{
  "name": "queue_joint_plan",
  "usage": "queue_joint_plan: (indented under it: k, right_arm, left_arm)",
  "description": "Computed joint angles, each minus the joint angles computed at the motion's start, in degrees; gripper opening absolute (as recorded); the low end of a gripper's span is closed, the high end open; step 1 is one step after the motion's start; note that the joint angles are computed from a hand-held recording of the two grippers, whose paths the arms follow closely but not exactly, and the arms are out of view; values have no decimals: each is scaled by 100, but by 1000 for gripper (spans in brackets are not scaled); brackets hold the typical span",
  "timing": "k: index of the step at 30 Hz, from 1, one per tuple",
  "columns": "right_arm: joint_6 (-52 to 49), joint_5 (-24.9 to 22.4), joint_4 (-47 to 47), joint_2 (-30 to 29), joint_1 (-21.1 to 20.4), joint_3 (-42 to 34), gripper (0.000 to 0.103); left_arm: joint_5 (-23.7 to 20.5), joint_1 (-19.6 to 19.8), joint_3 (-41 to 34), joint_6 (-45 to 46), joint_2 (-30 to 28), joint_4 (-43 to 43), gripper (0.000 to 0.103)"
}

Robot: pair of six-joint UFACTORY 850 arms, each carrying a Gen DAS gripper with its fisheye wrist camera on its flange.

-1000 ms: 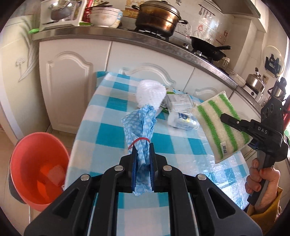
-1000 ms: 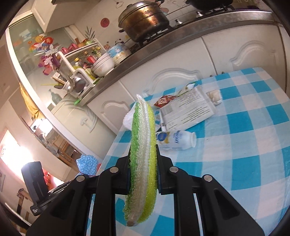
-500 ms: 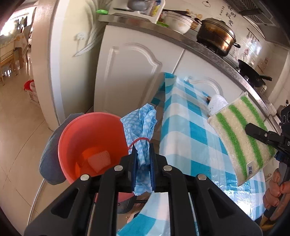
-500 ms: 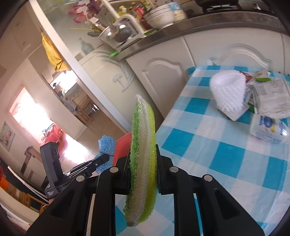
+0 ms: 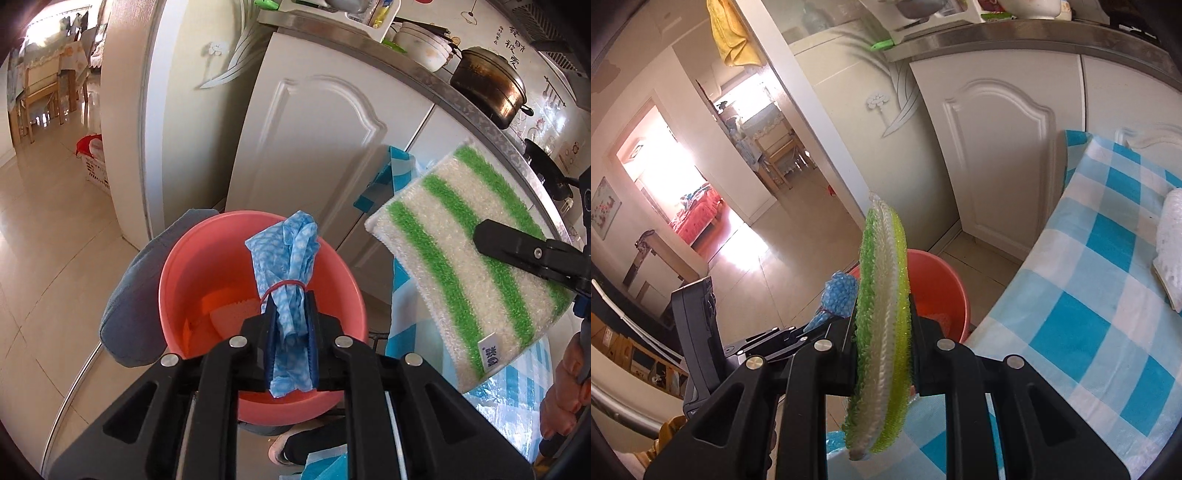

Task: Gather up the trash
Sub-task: 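Carry the cloth bundle and sponge to the red bucket and release both, then move both open grippers back toward the remaining packets and bottle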

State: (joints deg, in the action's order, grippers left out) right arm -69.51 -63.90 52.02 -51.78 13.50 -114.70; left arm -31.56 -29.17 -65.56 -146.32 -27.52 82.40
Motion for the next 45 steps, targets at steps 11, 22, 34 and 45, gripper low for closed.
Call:
queue_joint_plan:
  k: [11, 22, 34, 45]
  right_arm:
    - [-359, 901, -67, 172, 291, 565, 69]
    - [-259, 696, 657, 275, -303, 596, 87]
    - [-2195, 956, 2298, 1018, -964, 1861, 89]
    - [-3458, 805, 3963, 1107, -1588, 2168, 98]
  left_arm:
    - [18, 108, 204, -581, -60, 301, 86]
    - [-265, -20, 517, -968, 224, 316, 93]
    - [-1548, -501, 332, -1385, 203, 517, 93]
    - [-1739, -740, -597, 473, 0, -95, 94]
